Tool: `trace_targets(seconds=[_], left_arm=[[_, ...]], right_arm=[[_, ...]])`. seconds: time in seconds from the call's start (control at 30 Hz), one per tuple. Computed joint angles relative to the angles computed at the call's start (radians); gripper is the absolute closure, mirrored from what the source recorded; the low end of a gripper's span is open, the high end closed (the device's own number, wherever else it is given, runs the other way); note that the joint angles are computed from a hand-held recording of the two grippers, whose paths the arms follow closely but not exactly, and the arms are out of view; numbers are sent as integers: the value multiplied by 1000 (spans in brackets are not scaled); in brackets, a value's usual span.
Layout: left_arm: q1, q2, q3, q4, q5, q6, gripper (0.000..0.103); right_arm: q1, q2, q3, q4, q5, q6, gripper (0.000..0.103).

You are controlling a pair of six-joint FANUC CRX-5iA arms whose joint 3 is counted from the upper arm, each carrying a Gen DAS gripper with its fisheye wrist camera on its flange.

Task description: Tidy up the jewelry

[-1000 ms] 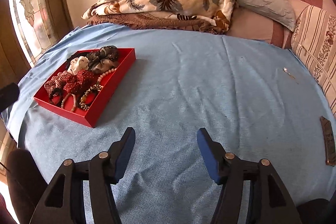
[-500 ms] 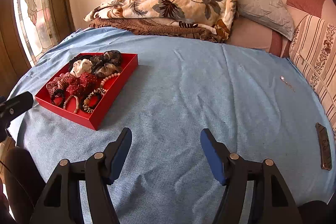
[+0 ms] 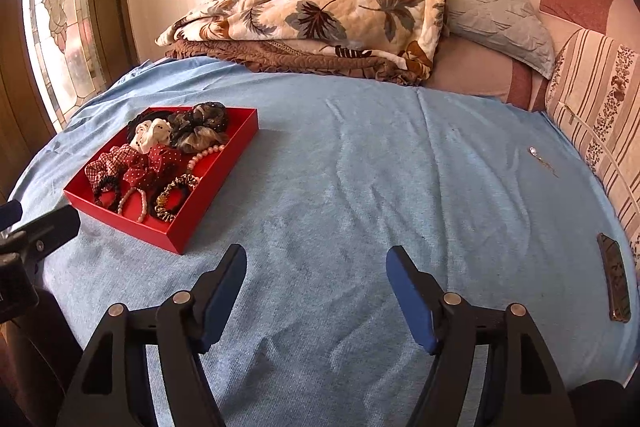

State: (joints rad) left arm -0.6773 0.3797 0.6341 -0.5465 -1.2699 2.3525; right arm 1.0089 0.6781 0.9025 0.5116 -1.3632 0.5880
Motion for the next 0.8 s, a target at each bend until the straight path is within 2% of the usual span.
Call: trace_targets(seconds=[0.8], left_arm=[[45,-4,-49,106,57,-32,0]], right_arm=[[3,5,-14,23,1,7,21]])
